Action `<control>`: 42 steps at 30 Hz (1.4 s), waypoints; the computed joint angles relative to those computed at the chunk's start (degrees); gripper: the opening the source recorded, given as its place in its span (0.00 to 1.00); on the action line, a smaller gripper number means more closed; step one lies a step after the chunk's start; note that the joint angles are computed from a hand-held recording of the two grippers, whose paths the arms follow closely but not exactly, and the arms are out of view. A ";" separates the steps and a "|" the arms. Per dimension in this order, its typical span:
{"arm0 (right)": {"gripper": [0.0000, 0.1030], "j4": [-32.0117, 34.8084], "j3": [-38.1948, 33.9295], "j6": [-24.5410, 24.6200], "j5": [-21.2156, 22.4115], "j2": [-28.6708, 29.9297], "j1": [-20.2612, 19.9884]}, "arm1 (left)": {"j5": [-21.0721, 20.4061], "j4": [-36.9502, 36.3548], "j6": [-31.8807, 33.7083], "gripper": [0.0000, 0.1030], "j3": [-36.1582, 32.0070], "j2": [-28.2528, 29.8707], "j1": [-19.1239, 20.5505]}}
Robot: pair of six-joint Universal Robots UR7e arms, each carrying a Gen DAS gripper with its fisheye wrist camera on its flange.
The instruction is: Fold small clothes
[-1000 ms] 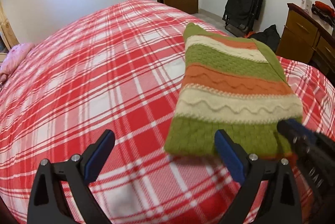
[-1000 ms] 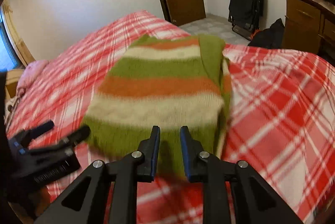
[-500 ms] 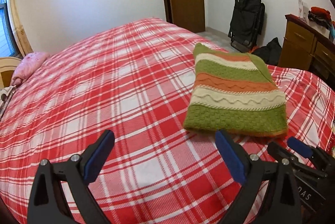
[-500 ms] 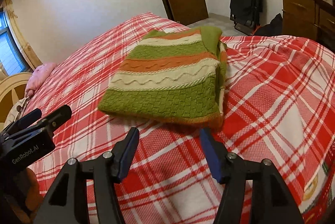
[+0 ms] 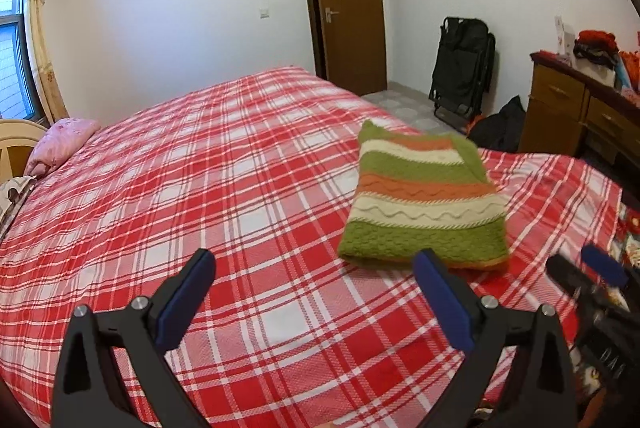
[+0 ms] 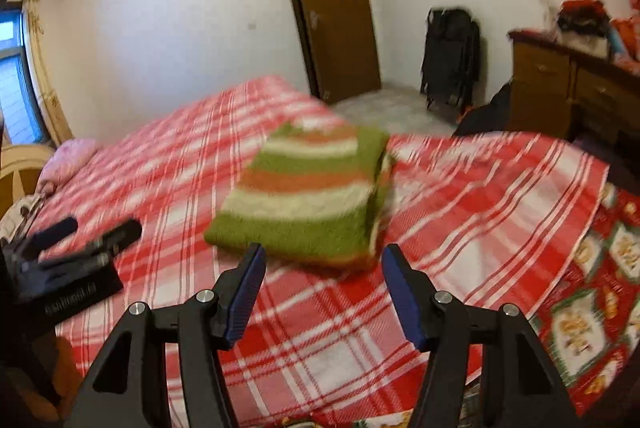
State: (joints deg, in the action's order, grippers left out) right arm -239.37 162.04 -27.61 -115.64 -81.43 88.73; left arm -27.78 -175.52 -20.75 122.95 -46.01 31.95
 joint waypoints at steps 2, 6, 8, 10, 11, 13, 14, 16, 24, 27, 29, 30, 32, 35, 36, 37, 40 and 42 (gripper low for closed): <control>0.60 -2.44 -0.74 -1.10 -2.06 0.60 3.37 | 0.51 -1.62 0.77 1.00 0.86 -0.51 -1.04; 0.60 -8.42 -1.94 -3.91 -5.92 2.61 9.82 | 1.53 -2.66 -0.08 1.00 2.07 -1.62 -2.83; 0.62 -11.26 -2.20 -5.28 -7.10 3.72 12.12 | 2.05 -0.31 -2.52 1.00 2.18 -2.38 -3.33; 0.64 -13.70 -2.48 -6.25 -7.64 4.80 13.33 | 2.45 -0.15 -3.14 1.00 2.35 -2.63 -3.93; 0.64 -15.37 -2.60 -6.86 -8.22 5.56 14.15 | 2.79 -1.10 -2.74 1.00 2.59 -2.53 -4.32; 0.64 -17.66 -2.94 -7.91 -9.35 6.43 15.61 | 3.10 -4.10 -0.72 1.00 3.23 -2.33 -5.26; 0.64 -18.13 -3.16 -8.10 -9.83 6.50 16.14 | 3.38 -5.12 0.02 1.00 3.50 -2.29 -5.70; 0.64 -17.48 -3.28 -7.63 -10.31 5.80 16.79 | 4.67 -6.73 1.03 1.00 3.96 -2.18 -6.79; 0.64 -16.10 -3.56 -7.25 -11.83 5.25 18.27 | 6.54 -14.60 6.46 1.00 4.31 -1.61 -8.66; 0.64 -18.03 -3.41 -7.76 -11.45 5.53 18.61 | 6.44 -17.14 7.79 1.00 4.31 -1.37 -8.72; 0.64 -20.02 -3.70 -8.87 -11.99 6.29 19.23 | 6.43 -20.30 9.35 1.00 4.44 -0.89 -8.88; 0.64 -20.60 -3.90 -9.23 -12.61 6.63 19.74 | 6.14 -21.07 9.89 1.00 4.40 -0.82 -8.86; 0.64 -20.23 -3.71 -8.79 -12.28 6.09 19.44 | 5.94 -20.82 9.66 1.00 4.48 -1.03 -8.92; 0.64 -19.66 -3.64 -8.17 -12.45 5.95 19.09 | 5.84 -20.08 9.44 1.00 4.35 -0.82 -8.89; 0.64 -19.85 -3.67 -8.19 -12.66 6.15 19.17 | 6.01 -19.78 9.37 1.00 4.24 -0.71 -8.86; 0.64 -19.77 -3.65 -8.14 -12.51 6.11 18.98 | 6.28 -19.82 9.49 1.00 4.15 -0.47 -8.93; 0.64 -19.57 -3.59 -8.06 -12.33 6.09 18.68 | 6.73 -19.42 9.55 1.00 3.96 -0.05 -9.00; 0.64 -19.72 -3.52 -8.20 -12.21 6.12 18.41 | 6.44 -18.19 8.78 1.00 4.03 -0.25 -8.98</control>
State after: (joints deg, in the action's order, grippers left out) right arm -259.09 158.52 -35.81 -127.84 -75.32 107.14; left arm -21.34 -193.71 -11.97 126.98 -46.26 22.97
